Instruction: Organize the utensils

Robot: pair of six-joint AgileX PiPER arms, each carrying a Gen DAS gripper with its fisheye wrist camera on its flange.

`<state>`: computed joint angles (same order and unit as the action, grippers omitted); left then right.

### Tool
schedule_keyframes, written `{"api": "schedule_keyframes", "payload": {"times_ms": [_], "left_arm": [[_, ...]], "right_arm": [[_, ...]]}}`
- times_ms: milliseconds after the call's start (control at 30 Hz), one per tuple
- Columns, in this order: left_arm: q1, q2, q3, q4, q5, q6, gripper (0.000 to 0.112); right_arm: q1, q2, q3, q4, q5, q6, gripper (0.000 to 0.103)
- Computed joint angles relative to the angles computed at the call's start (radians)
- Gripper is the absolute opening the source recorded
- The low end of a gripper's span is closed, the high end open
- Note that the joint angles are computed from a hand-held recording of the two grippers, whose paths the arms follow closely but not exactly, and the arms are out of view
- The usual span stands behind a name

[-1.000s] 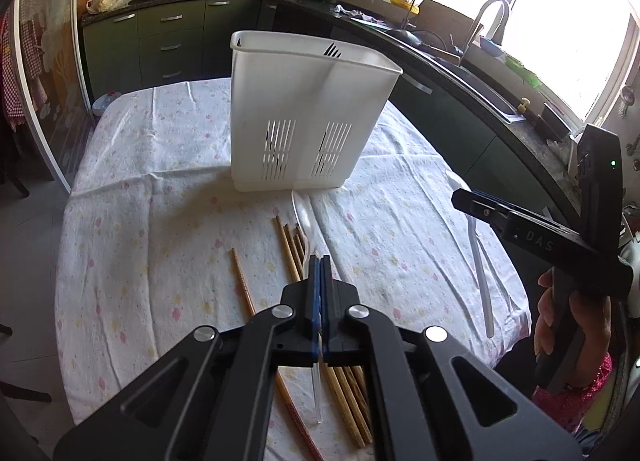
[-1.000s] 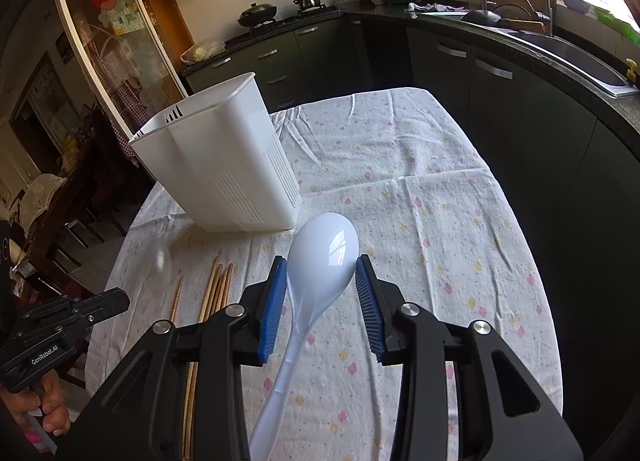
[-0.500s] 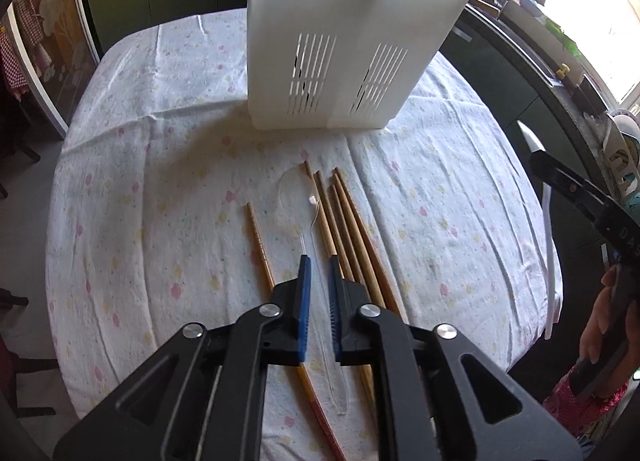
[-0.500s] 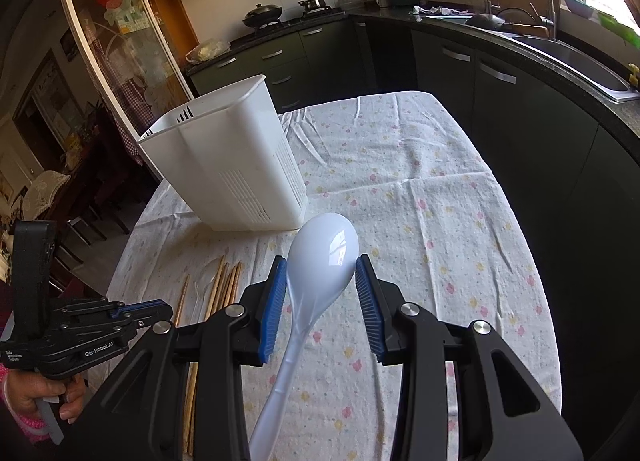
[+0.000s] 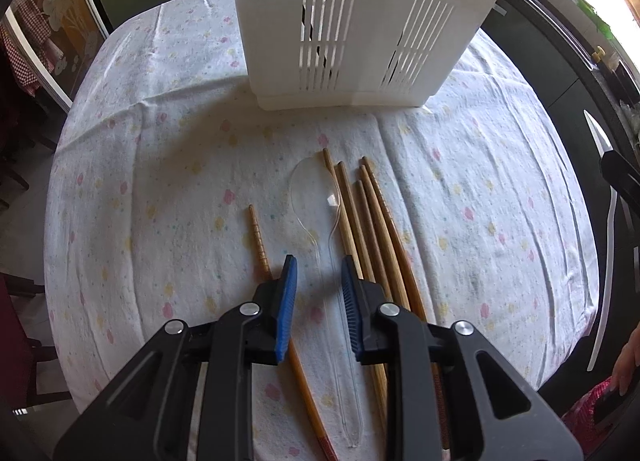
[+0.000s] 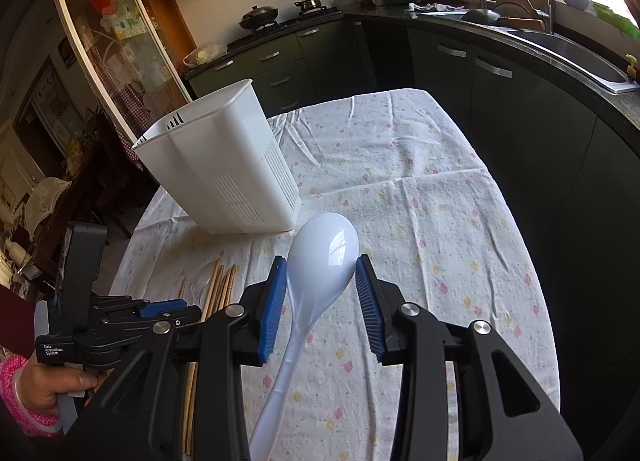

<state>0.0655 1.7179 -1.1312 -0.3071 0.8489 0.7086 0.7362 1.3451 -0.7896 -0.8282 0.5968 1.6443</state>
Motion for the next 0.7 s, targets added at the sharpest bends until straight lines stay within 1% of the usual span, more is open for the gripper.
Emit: {"api": "schedule_keyframes", "payload": {"times_ms": [67, 100, 167, 300, 400, 500, 633, 700], "left_arm": [[-0.012, -0.007, 0.009, 0.014, -0.018, -0.011, 0.021], [-0.021, -0.01, 0.01, 0.025, -0.025, -0.022, 0.015], [-0.032, -0.008, 0.009, 0.037, -0.039, -0.034, 0.01], [-0.026, 0.001, -0.005, 0.008, -0.025, -0.004, 0.009], [0.001, -0.019, 0.001, -0.039, -0.01, 0.045, 0.008], [0.043, -0.057, 0.0, -0.1, 0.025, 0.112, 0.008], [0.109, -0.137, 0.001, -0.201, 0.097, 0.206, 0.008], [0.149, -0.18, -0.006, -0.267, 0.147, 0.263, 0.008]], "right_arm": [[0.0, -0.001, 0.002, 0.001, -0.002, 0.0, 0.036], [0.001, -0.001, 0.002, 0.001, -0.002, 0.0, 0.036], [0.003, -0.004, 0.003, 0.0, -0.001, 0.002, 0.036], [0.006, -0.012, 0.005, -0.004, 0.004, 0.009, 0.036], [0.009, -0.019, 0.007, -0.004, 0.012, 0.012, 0.036], [0.013, -0.026, 0.01, -0.008, 0.016, 0.018, 0.036], [0.019, -0.024, 0.004, -0.01, 0.022, 0.019, 0.036], [0.024, -0.024, 0.002, -0.012, 0.023, 0.021, 0.036]]}}
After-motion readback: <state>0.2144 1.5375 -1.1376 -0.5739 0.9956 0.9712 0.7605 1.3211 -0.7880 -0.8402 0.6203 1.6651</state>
